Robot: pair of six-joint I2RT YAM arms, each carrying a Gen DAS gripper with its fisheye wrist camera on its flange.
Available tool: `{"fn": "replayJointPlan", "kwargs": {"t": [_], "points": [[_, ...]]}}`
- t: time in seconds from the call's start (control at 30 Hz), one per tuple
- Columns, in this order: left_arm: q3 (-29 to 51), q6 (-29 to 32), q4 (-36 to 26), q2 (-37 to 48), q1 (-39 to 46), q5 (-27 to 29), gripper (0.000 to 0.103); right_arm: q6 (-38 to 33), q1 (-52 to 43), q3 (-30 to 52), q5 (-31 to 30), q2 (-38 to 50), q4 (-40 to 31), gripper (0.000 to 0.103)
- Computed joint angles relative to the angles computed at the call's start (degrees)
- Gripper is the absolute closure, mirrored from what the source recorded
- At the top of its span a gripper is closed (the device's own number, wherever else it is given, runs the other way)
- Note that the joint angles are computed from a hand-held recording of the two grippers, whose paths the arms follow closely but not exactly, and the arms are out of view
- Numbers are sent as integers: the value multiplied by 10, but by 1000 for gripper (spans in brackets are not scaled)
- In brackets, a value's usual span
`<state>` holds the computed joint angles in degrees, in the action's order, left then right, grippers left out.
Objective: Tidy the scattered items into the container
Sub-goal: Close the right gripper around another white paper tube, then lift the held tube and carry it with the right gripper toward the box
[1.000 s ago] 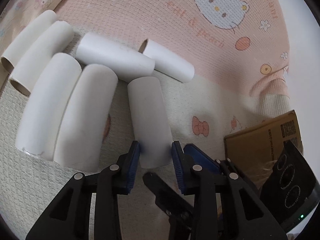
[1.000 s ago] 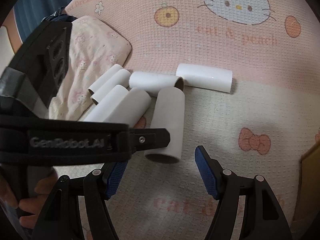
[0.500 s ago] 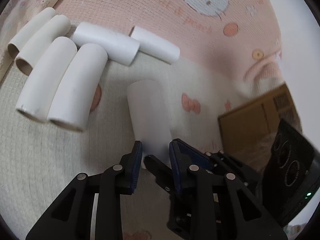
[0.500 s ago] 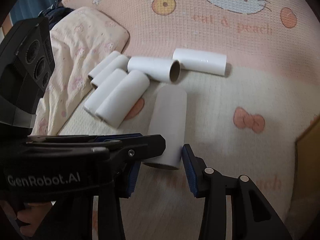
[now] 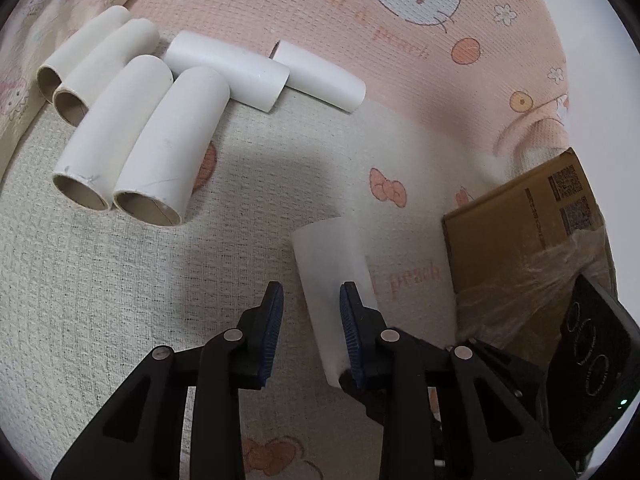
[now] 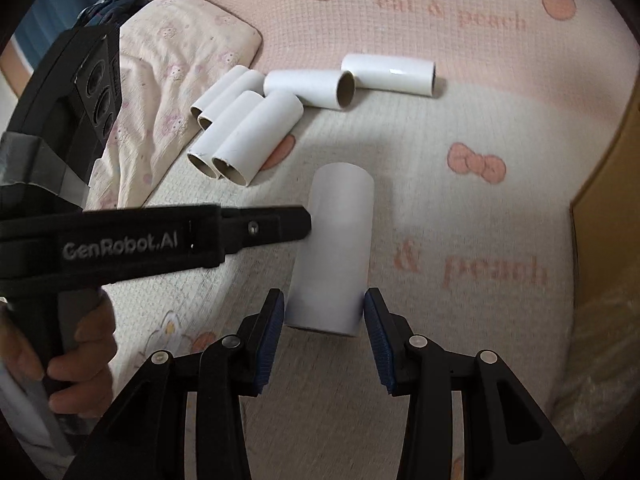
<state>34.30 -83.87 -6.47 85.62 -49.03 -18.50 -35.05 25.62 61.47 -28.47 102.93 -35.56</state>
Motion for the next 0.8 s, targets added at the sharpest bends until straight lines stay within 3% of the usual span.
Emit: {"fn": "replayJointPlan", "kwargs": {"t": [0.43, 0.57, 0.8], "points": [[-27, 26, 103, 14, 49, 59, 70, 34, 21, 77, 10, 62, -39, 63], [-22, 38, 116, 28, 69, 81, 62, 45, 20, 119, 3, 97, -63, 63], [-20, 43, 140, 44, 80, 83, 62, 54, 32, 175, 10, 147, -83, 62]]}}
